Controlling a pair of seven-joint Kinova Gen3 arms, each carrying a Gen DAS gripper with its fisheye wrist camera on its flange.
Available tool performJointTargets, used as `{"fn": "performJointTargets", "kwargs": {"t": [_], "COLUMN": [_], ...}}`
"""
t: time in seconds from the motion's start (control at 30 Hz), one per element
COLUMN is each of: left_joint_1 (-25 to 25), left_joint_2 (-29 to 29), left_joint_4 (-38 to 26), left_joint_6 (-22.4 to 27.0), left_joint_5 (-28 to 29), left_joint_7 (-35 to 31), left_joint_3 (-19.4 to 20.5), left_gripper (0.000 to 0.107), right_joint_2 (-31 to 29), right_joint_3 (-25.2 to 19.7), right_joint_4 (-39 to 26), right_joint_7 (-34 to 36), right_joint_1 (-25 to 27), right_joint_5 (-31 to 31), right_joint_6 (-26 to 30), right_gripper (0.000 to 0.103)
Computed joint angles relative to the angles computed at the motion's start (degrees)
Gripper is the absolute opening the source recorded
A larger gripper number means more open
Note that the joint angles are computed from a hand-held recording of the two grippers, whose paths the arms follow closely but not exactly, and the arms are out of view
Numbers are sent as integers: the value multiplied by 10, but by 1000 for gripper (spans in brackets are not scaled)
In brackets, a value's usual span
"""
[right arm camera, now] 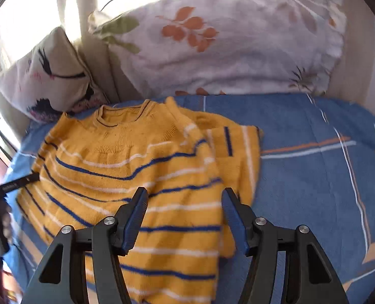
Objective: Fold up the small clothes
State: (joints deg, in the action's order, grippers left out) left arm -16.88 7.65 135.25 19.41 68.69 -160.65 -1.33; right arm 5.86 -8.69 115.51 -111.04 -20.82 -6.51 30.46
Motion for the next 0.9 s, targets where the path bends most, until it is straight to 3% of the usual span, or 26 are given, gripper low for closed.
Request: {"fn": "performJointTargets", "kwargs": {"t": [0.1, 0.2, 0.27, 0.3, 0.4, 0.47, 0.53, 0.73, 0.9], "left_joint_1": [-29, -29, -27, -28, -40, -47, -53, -76, -76], "left_joint_2": [-6, -32, -52, -61, -90, -105, -110, -87, -55], "left_joint_4": [14, 33, 43, 45, 54, 58, 60, 65, 67], "left_joint_6": [61, 80, 85, 91, 118, 130, 140, 175, 177], "left_joint_5": [42, 44, 29, 18, -16, -29, -35, -26, 14], "left_joint_7": [-36, -34, -16, -7, 10, 13, 10, -15, -43], "left_joint_3": [-19, -36, -46, -52, -76, -90, -102, -115, -96], "left_gripper": [59, 59, 59, 59, 59, 59, 59, 59, 60], "right_joint_2": [-21, -20, -25, -32, -41, -44, -46, -112, -132], "right_joint_3": [-56, -120, -136, -129, -61, -8, 13, -28, -34], "right_joint_4": [28, 57, 75, 80, 70, 64, 59, 68, 43], "right_joint_7": [49, 106, 115, 110, 50, 20, -15, -82, -79], "right_joint_1": [80, 133, 124, 104, 35, -2, -19, 8, -13], "right_joint_5": [-70, -136, -148, -140, -88, -41, -1, 35, 27], "right_joint_6": [16, 16, -2, -9, 15, 43, 67, 71, 65], "right_gripper": [72, 72, 51, 21, 10, 10, 14, 42, 54]}}
